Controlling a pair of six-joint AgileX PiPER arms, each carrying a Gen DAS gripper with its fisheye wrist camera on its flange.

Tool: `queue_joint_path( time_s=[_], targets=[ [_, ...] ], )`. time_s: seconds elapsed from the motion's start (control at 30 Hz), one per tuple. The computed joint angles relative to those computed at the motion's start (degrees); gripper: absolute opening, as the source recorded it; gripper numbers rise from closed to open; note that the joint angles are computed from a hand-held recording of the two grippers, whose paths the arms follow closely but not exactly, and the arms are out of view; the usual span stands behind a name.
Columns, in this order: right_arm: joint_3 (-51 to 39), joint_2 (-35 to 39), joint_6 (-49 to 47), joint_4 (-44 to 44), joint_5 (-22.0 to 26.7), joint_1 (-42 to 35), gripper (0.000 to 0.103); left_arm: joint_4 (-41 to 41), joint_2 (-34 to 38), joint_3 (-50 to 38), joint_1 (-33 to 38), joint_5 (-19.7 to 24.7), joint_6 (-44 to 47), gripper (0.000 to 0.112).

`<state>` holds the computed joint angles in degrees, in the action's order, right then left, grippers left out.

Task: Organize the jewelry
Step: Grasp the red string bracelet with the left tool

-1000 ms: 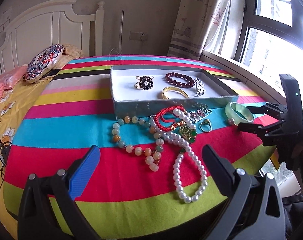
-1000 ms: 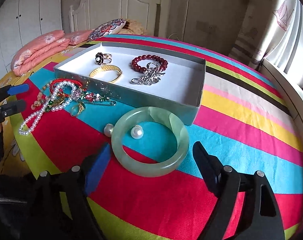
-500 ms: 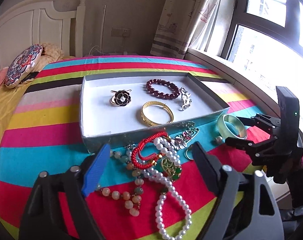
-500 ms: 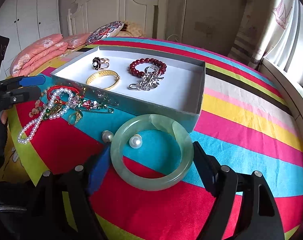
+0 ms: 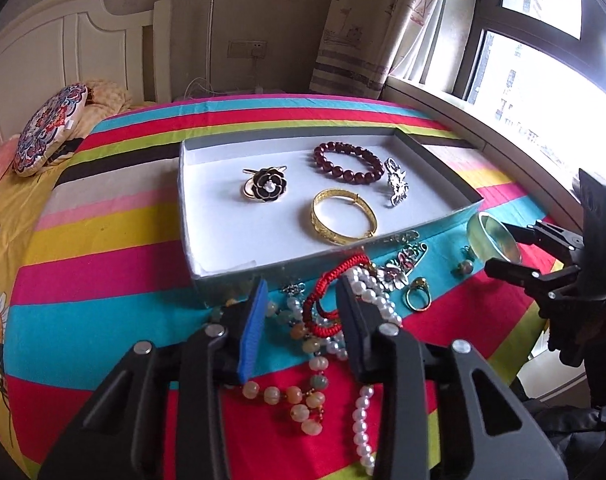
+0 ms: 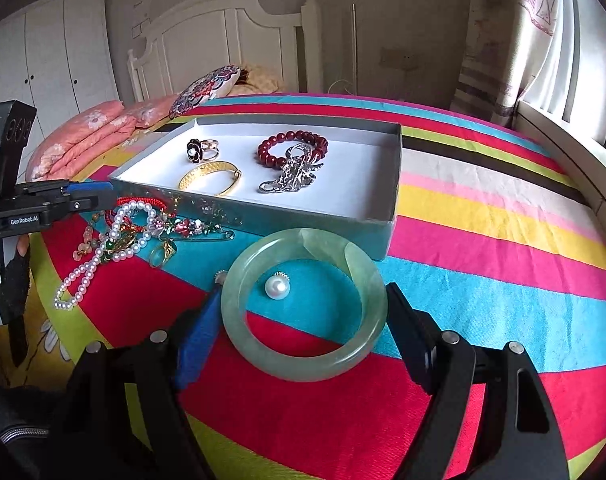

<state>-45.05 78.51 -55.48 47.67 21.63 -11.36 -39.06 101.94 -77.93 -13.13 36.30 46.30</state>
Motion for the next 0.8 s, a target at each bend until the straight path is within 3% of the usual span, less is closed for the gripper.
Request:
queue_joint_path(
  time_s=[0.07,0.23,0.33,0.47,0.8],
  targets=[
    [0.26,-0.33,-1.14,1.44,0.04,-0.36,0.076,1.71,1.52,-1.30,-1.15,-0.10,-1.24,0.031],
    [0.97,-1.41,-3.55,3.87,0.34,-1.37,0.077,4.32,2.06,-1.24,-3.10,-2.15,-2.29,0.007],
    [1.23,-1.65,-5.43,6.29,0.78,-2.38,0.077,0.28,0.40,0.10,-2.37,-3.05,1.25,0.006],
    [1.39,-2.16,-7.40,8.82,1.31,-3.32,0.077,-4.64,-0.66,-2.18,-0.47,-0.43,4.08,0.006],
    [0.66,-3.75,-7.03,8.99,1.78,-3.66,0.077,-4.32,-0.64,-8.26,-0.58,2.12,2.40,0.006]
  ],
)
